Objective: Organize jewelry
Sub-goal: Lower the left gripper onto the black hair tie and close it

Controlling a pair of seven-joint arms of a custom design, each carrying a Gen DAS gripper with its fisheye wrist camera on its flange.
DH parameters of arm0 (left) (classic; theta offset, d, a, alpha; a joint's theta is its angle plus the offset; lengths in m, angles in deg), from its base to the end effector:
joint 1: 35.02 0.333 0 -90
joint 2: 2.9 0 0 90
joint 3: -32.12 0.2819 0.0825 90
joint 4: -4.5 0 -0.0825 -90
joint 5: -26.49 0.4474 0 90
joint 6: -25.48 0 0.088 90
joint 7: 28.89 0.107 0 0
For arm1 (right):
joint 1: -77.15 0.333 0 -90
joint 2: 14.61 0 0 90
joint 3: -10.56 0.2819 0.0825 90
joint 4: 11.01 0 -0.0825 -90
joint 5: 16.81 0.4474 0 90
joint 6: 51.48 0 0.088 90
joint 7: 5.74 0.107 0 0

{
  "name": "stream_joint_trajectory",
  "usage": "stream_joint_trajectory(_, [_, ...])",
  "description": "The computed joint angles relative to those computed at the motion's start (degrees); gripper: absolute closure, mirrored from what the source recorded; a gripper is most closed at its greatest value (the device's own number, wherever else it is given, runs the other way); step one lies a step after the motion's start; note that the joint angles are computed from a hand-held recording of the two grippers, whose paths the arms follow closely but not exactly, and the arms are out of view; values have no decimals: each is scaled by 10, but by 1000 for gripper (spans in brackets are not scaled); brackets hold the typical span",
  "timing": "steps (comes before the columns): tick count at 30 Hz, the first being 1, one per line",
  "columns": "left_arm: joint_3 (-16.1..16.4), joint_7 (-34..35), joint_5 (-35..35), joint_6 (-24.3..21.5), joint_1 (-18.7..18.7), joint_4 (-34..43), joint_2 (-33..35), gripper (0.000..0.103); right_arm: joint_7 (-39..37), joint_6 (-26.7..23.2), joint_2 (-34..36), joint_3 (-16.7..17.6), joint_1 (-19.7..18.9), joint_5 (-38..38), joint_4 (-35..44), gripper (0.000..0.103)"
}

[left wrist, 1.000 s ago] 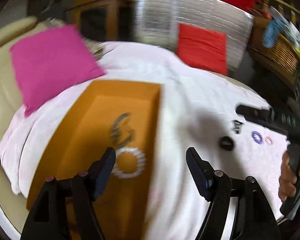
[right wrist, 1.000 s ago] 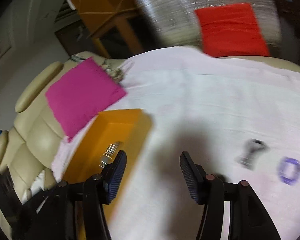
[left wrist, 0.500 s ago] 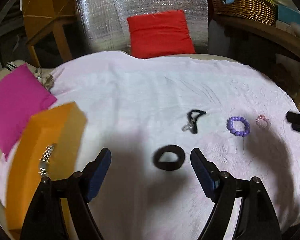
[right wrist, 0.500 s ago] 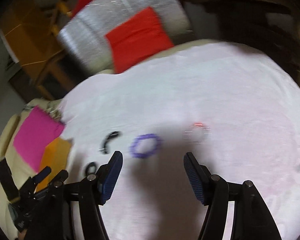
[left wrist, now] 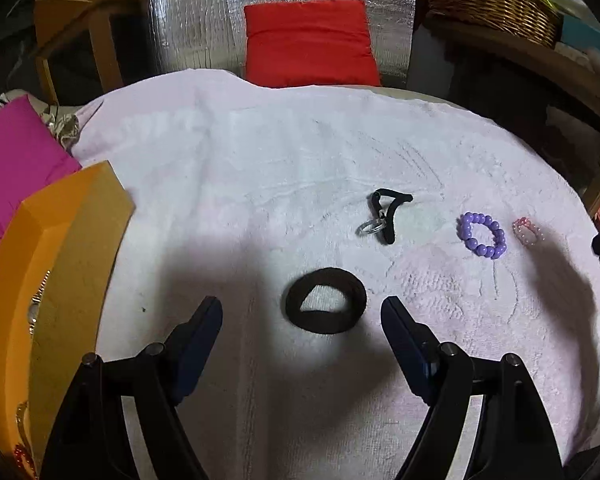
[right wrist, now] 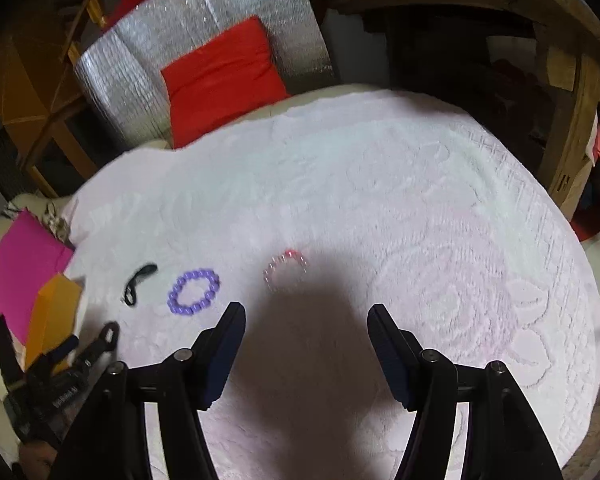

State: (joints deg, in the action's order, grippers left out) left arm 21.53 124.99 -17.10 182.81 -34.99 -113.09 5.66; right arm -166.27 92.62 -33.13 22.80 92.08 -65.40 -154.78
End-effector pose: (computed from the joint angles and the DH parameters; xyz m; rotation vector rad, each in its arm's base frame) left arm 0.6518 -0.0917 0.3482 -1.1822 2.4090 -0.8798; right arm 0.4598 0.2387 0.3564 -0.9507 2.3656 -0.6607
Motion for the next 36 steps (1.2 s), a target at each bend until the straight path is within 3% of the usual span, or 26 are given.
stream_joint_trajectory(9, [5,-40,16,-67,9,29,19,21,0,41,31,-12,0,24,19,36])
stream_joint_trajectory(13, [5,-48,12,-92,15,44,30,21,-15,35,52,-12,5,27,38,36])
stream_joint_trajectory(24, [-3,-51,13,-108,20,54,42,22,7,58,87,-23,12,14,68,36])
stream_joint_trajectory(25, [-4,-47,10,-106,19,54,43,24,9,60,91,-24,13,11,71,36])
stream_joint_trajectory(29, [-5,-33,8,-96,17,51,42,49,10,60,111,-27,16,-5,92,36])
stream_joint_trajectory(36, [-4,-20,-5,-96,23,57,45,72,-60,70,179,-44,34,-4,159,36])
